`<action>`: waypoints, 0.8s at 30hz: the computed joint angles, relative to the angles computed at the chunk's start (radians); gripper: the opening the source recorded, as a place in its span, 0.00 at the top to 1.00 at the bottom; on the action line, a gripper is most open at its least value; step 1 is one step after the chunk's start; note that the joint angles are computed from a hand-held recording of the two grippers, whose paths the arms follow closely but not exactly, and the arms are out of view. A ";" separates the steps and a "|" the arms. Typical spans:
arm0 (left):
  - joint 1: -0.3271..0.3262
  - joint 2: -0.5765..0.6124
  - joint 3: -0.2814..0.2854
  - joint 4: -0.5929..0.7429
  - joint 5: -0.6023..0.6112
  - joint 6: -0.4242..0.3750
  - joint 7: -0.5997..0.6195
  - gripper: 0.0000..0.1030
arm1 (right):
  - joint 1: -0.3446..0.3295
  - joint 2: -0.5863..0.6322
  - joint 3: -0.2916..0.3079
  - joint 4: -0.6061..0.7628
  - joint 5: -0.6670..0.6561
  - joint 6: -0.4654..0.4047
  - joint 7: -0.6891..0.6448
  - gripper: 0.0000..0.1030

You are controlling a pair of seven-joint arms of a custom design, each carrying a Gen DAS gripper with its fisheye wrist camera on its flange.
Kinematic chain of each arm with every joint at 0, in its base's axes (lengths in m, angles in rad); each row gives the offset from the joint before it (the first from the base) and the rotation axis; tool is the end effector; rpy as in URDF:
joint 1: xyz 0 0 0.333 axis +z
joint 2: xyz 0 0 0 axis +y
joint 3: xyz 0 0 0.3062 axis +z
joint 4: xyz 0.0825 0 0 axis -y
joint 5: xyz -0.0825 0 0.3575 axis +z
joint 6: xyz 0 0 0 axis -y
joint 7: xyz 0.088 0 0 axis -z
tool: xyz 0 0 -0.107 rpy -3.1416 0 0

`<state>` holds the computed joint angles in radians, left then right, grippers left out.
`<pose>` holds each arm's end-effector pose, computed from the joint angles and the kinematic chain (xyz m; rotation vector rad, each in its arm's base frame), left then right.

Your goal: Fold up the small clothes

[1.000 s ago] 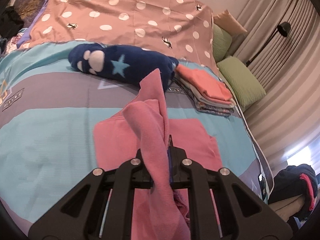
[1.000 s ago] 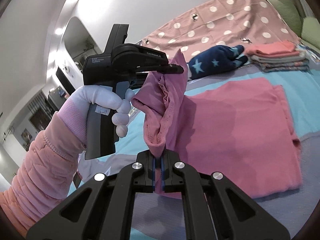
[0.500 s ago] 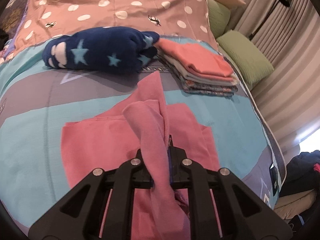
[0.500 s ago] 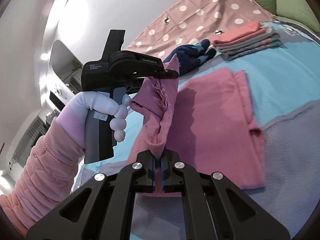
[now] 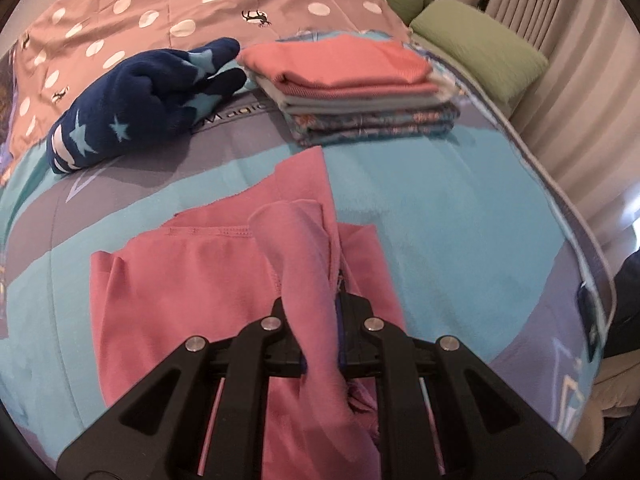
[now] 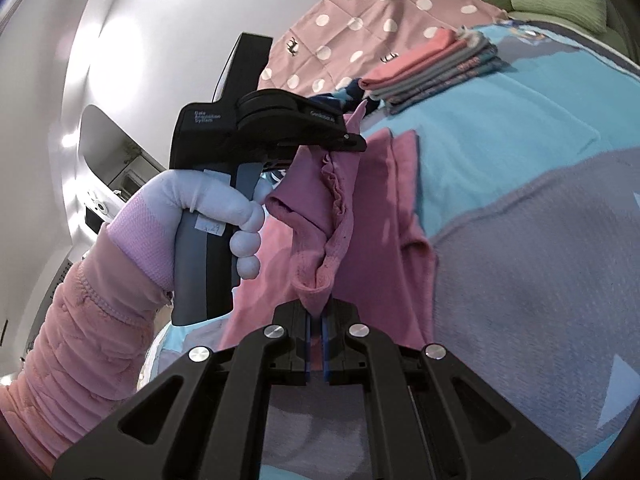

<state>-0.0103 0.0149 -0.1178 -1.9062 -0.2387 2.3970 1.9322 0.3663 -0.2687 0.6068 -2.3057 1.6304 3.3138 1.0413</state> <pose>0.5735 -0.0754 0.5382 -1.6156 2.3153 -0.6524 0.3185 0.3145 0.5107 -1.3308 1.5586 -0.0356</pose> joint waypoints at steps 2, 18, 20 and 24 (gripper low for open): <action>-0.004 0.007 -0.003 0.002 0.013 0.002 -0.026 0.87 | 0.034 -0.003 -0.030 -0.030 -0.076 0.005 0.083 0.97; -0.037 -0.102 0.013 -0.056 -0.079 0.070 0.073 0.65 | 0.188 -0.022 -0.187 -0.122 -0.236 -0.016 0.283 0.96; -0.039 -0.146 0.031 -0.106 -0.100 0.078 0.110 0.59 | 0.211 -0.026 -0.207 -0.135 -0.256 -0.012 0.308 0.96; -0.048 -0.257 0.083 -0.237 -0.122 0.100 0.206 0.52 | 0.250 -0.033 -0.253 -0.161 -0.295 -0.017 0.351 0.96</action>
<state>-0.0579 -0.2419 -0.0343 -2.1434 -0.3605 2.4967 2.1380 0.6161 -0.3017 0.3542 -2.4670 1.3353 3.2970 1.3927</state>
